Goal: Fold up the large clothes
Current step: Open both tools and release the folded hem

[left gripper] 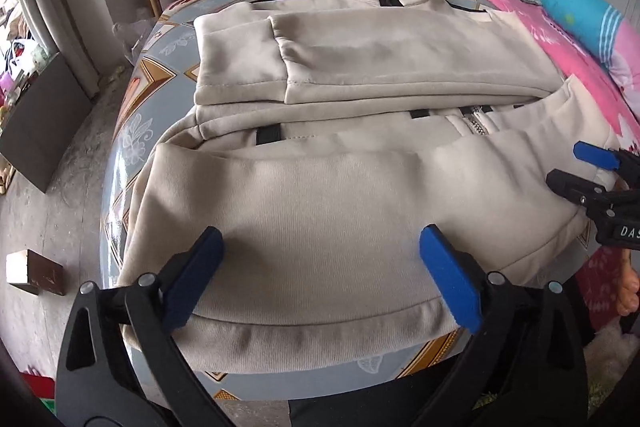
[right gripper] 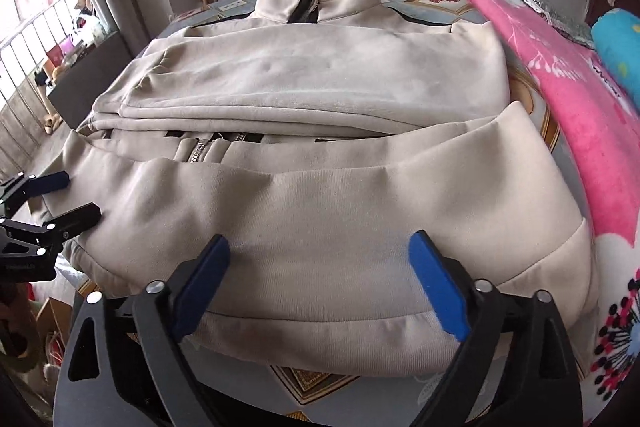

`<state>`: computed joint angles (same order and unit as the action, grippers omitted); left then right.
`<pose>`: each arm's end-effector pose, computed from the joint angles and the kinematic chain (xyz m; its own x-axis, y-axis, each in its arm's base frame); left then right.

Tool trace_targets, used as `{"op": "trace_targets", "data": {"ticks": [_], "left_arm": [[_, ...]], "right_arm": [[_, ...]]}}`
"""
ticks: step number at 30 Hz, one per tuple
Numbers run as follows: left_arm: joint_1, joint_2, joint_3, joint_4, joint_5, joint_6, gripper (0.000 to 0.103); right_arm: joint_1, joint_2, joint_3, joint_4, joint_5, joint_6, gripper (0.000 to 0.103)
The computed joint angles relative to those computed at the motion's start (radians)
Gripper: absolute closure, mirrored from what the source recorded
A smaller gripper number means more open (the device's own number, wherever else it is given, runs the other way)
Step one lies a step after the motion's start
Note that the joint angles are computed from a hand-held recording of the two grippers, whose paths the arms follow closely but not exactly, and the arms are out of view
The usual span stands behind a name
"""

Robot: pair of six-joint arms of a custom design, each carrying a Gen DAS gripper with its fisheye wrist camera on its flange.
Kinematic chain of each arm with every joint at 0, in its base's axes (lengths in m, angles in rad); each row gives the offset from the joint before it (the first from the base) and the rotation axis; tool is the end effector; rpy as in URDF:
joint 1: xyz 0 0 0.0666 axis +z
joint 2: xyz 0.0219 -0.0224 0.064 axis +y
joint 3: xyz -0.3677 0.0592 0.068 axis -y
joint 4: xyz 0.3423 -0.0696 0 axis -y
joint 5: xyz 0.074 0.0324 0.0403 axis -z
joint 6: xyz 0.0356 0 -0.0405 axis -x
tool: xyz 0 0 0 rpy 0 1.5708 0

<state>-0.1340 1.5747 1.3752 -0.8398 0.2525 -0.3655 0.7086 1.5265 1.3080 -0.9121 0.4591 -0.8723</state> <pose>0.4761 -0.0736 0.3366 -0.7068 0.4445 -0.5503 0.5434 0.8393 -0.0200 0.3542 0.2823 0.3308 -0.7787 0.2368 -0.5810 0.2431 0.9676 0.0685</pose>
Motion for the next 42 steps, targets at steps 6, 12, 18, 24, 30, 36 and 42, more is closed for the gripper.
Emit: {"op": "trace_targets", "data": {"ticks": [6, 12, 18, 24, 30, 36, 42], "left_arm": [[-0.003, 0.006, 0.015, -0.024, -0.012, -0.001, 0.008], [-0.007, 0.03, 0.058, -0.085, -0.028, -0.006, 0.008], [-0.011, 0.032, 0.065, -0.096, -0.039, -0.004, 0.008], [-0.004, 0.011, 0.026, -0.041, -0.018, -0.026, 0.007], [0.002, 0.018, 0.049, -0.075, -0.006, -0.028, 0.007], [0.035, -0.002, 0.04, -0.054, 0.112, -0.014, 0.007], [0.026, 0.021, 0.047, -0.036, 0.066, -0.005, 0.03]], "right_arm": [[-0.014, 0.013, 0.01, -0.001, -0.011, -0.008, 0.006], [-0.021, 0.019, 0.024, -0.019, -0.029, -0.009, 0.006], [-0.024, 0.011, 0.015, -0.004, -0.043, -0.006, 0.006], [-0.026, 0.013, 0.02, -0.009, -0.053, 0.006, 0.006], [-0.042, 0.002, 0.025, -0.014, -0.105, -0.014, 0.006], [-0.044, -0.02, 0.014, 0.09, -0.166, -0.002, 0.007], [-0.036, 0.045, 0.097, 0.062, -0.204, 0.048, 0.024]]}}
